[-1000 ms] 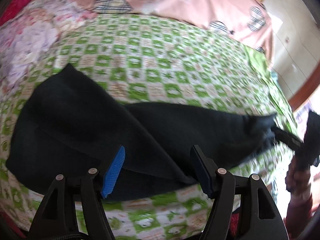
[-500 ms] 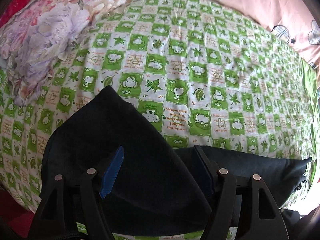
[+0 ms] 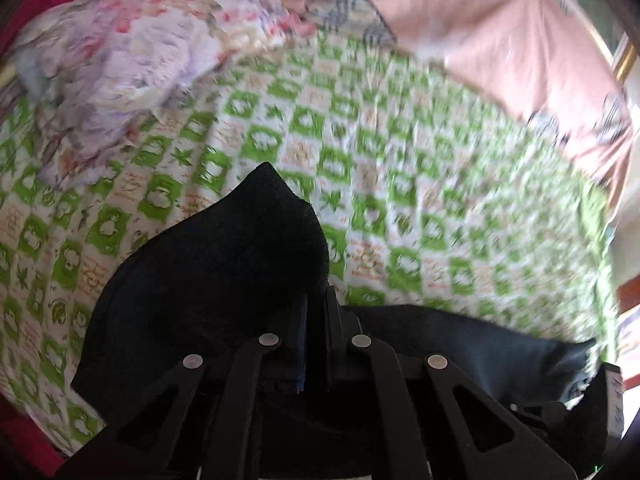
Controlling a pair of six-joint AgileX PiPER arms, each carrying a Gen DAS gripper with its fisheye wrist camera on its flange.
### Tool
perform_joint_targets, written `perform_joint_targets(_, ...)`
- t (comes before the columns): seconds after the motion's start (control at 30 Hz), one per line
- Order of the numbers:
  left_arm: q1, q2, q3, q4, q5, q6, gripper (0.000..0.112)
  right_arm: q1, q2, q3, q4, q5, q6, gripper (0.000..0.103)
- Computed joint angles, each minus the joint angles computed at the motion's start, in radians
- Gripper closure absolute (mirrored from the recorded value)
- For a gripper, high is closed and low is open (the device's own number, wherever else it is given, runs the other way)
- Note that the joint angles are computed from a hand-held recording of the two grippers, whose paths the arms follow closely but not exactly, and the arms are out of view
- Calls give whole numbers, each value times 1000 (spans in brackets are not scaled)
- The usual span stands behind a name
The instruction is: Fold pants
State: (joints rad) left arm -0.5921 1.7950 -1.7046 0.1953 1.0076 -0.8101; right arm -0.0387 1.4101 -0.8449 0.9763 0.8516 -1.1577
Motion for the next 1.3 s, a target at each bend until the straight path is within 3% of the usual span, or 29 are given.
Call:
perform_joint_targets(0.2, -40, -307, 374, 138, -269, -238, 108, 20, -35, -55, 28, -38, 10, 97)
perform_joint_targets(0.43, -94, -532, 712, 348, -440, -564, 108, 121, -90, 7, -22, -118, -26, 97)
perform_joint_targets(0.63, -20, -645, 943, 332, -616, -641, 108, 219, -105, 58, -87, -192, 7, 97)
perform_joint_targets(0.8, 20, -672, 1031, 294, -684, -621, 108, 248, -97, 57, -125, -205, 51, 96)
perform_joint_targets(1.07, 48, -697, 1092, 286, -693, -619, 106, 318, -108, 55, -221, -244, 165, 92)
perform_joint_targets(1.3, -35, -711, 1024, 380, -473, -706, 93, 287, -119, 42, -152, -175, 123, 70)
